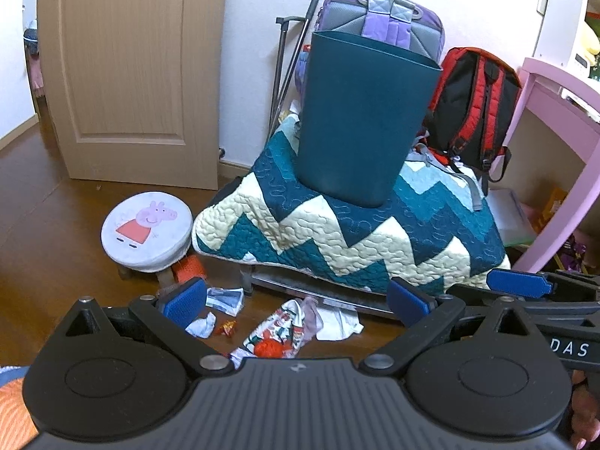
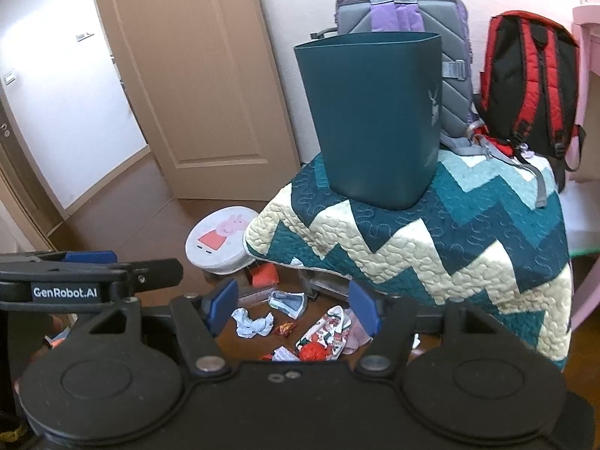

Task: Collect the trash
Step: 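Lower the left tool to the white-and-purple snack wrapper and close on it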

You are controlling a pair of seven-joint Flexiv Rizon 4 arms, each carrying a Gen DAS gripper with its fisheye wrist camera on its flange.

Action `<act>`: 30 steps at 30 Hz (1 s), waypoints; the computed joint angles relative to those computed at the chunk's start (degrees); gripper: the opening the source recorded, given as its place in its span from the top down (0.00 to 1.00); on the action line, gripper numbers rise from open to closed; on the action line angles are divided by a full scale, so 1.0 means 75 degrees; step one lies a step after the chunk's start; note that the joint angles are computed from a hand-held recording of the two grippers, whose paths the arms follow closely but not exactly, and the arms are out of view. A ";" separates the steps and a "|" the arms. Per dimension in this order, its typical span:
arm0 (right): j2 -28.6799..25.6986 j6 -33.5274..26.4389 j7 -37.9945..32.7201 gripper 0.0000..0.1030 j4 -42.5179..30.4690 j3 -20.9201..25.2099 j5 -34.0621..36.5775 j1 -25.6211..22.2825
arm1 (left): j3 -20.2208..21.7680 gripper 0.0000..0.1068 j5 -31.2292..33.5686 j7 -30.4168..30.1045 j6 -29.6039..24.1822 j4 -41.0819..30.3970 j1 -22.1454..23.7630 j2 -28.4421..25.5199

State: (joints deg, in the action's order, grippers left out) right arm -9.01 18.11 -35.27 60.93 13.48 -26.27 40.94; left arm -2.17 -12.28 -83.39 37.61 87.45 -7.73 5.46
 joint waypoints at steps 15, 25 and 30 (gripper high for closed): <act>-0.0595 0.0470 -0.0227 0.36 0.0432 -0.0286 0.1033 -0.0723 | -0.0109 0.04 0.0786 0.0067 -0.0248 -0.1370 0.0082 -0.1831; -0.1173 0.0535 -0.0444 0.36 0.0997 -0.0261 0.2014 -0.1103 | -0.0147 0.04 0.0774 0.1427 -0.1206 -0.3252 0.0245 -0.3954; -0.1649 0.0349 -0.1538 0.36 0.1081 -0.0180 0.2288 -0.1175 | -0.0075 0.04 0.0842 0.2484 -0.1741 -0.4144 0.0312 -0.5006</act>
State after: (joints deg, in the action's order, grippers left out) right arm -21.38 20.73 -46.80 69.04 12.13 -9.11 32.13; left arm -2.73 -5.96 -64.76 24.56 56.38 -5.39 -32.08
